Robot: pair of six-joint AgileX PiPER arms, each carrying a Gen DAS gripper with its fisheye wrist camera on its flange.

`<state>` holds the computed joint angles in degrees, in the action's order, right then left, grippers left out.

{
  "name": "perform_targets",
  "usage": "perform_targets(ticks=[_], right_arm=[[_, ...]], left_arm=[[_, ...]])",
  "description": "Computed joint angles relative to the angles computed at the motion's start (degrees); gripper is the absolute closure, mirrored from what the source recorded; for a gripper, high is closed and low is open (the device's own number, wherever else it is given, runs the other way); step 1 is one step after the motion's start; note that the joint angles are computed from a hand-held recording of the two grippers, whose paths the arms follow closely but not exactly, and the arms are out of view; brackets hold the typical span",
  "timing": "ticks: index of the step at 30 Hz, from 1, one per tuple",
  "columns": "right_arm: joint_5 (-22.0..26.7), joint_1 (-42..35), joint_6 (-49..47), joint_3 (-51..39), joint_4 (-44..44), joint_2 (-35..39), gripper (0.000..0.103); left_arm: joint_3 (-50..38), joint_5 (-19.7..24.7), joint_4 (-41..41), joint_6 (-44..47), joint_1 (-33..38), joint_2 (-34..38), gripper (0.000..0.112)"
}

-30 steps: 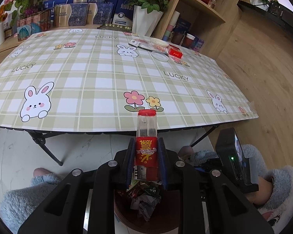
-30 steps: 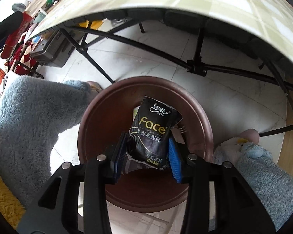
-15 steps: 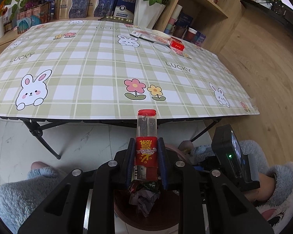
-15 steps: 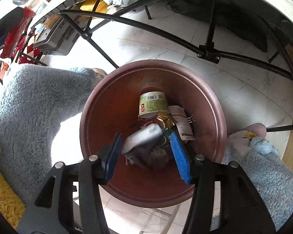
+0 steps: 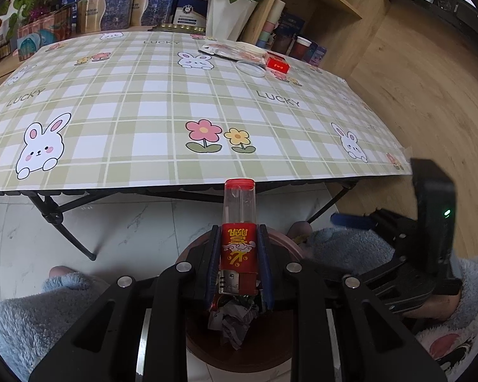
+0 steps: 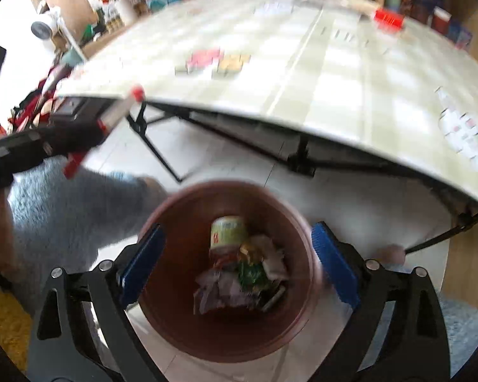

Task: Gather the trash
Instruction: 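Open the left gripper to drop the red tube into the bin, then raise both grippers back over the remaining items on the table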

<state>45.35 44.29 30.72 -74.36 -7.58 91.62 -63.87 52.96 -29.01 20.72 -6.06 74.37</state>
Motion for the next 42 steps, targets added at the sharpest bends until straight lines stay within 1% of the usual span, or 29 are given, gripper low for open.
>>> perform_targets(ticks=[6,9,11,15,20,24,28,33,35,36,37,38,41,42], right_arm=[[-2.08,1.29,13.81,3.44,-13.46,-5.65,0.007],[-2.24,1.52,21.01,5.39,-19.71,-7.73,0.006],[-2.51,1.62,24.15,6.58,-21.69,-8.46,0.006],[-2.36,-0.18,27.92,7.77,-22.50,-8.82,0.006],[-2.84,-0.16,31.66,9.27,-24.82,-9.24,0.006],[-3.45,-0.23,32.30,10.11,-25.07,-9.76,0.006],[-3.56,-0.52,33.29,10.55,-25.70,-10.33,0.006],[-3.62,-1.28,34.57,11.28,-25.38,-10.88,0.006],[-3.56,-1.60,34.91,11.50,-25.24,-10.98,0.006],[-3.58,-1.67,34.98,11.54,-25.21,-11.01,0.006],[-3.56,-1.83,34.92,11.55,-25.06,-11.05,0.006],[-3.52,-1.86,34.93,11.59,-25.00,-11.06,0.006],[-3.34,-1.90,34.81,11.51,-24.84,-10.97,0.006],[-3.25,-1.89,34.84,11.44,-24.78,-10.89,0.006]], left_arm=[[0.46,0.10,1.14,0.30,-2.82,0.49,0.090],[0.95,-0.12,1.73,0.63,-4.12,0.99,0.090],[1.17,0.02,2.73,0.68,-5.57,1.77,0.090],[0.90,1.27,5.19,1.55,-9.57,4.33,0.090],[0.23,3.21,8.69,2.40,-14.62,8.13,0.090],[1.02,2.61,13.26,1.56,-19.39,9.45,0.090],[1.04,2.97,14.22,1.62,-20.76,10.16,0.090],[0.74,3.42,12.62,1.37,-18.18,10.65,0.090],[0.59,2.95,11.84,1.27,-17.65,10.87,0.085],[0.70,2.60,11.39,1.31,-16.97,10.45,0.075],[0.68,2.44,11.27,1.01,-16.69,9.86,0.069],[0.83,1.90,10.76,0.89,-16.30,9.21,0.061],[1.92,-0.59,7.73,1.22,-13.25,5.87,0.047],[2.25,-1.33,6.90,1.21,-12.27,5.09,0.041]])
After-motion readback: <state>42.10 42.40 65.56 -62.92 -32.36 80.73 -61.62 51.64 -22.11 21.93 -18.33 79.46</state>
